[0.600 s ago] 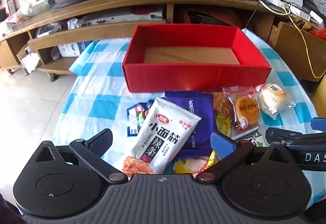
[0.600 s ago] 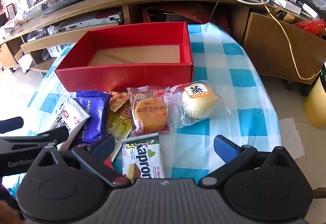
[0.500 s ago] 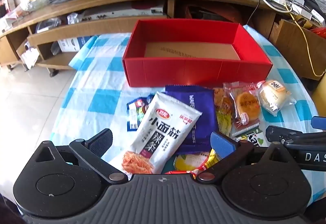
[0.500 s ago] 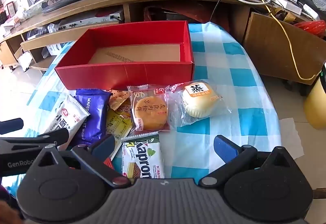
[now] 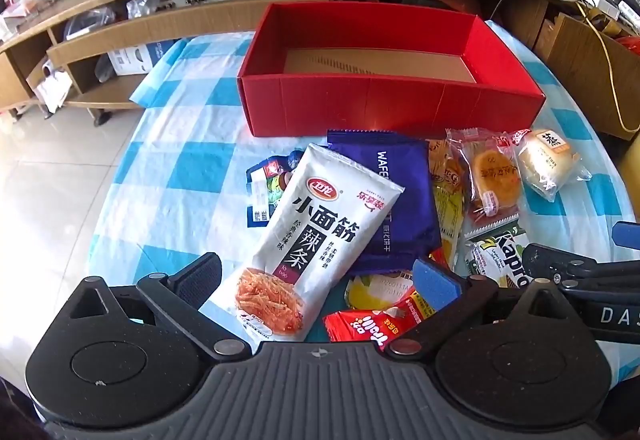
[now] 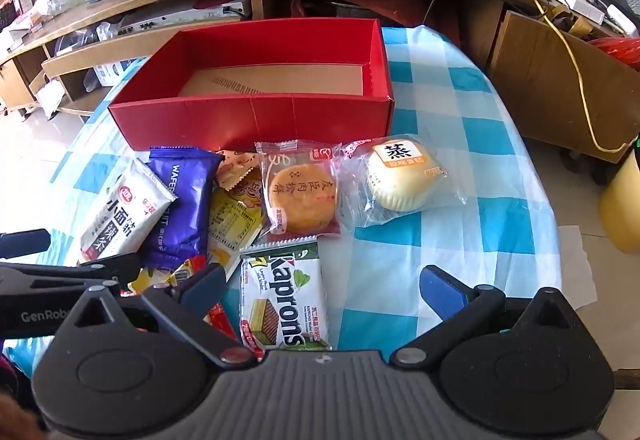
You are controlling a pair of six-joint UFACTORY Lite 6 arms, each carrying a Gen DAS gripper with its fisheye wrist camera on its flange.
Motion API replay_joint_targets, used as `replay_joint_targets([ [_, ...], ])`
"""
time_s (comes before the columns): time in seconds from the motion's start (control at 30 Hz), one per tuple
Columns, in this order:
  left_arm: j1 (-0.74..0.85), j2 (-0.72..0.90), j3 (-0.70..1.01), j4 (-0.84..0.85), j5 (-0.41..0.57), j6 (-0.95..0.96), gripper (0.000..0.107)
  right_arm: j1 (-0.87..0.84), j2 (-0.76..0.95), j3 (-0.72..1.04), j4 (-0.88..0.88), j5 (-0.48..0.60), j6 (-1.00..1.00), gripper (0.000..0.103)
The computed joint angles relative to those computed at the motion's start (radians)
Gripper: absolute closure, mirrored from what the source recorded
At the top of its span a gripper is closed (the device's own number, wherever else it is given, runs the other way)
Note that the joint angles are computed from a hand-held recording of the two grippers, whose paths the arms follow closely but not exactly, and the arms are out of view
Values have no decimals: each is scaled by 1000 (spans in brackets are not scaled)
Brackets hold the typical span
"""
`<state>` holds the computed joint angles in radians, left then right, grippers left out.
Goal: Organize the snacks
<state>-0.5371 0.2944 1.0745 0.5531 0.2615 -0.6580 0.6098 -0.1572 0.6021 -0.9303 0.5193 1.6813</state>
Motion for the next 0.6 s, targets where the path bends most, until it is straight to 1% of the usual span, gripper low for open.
replay_joint_targets([
  [0.2, -5, 13, 9, -9, 12, 11, 5, -15, 10, -1, 18, -19, -23, 0],
  [0.6, -33, 41, 18, 80, 42, -55, 6, -34, 33, -2, 72, -40, -85, 0],
])
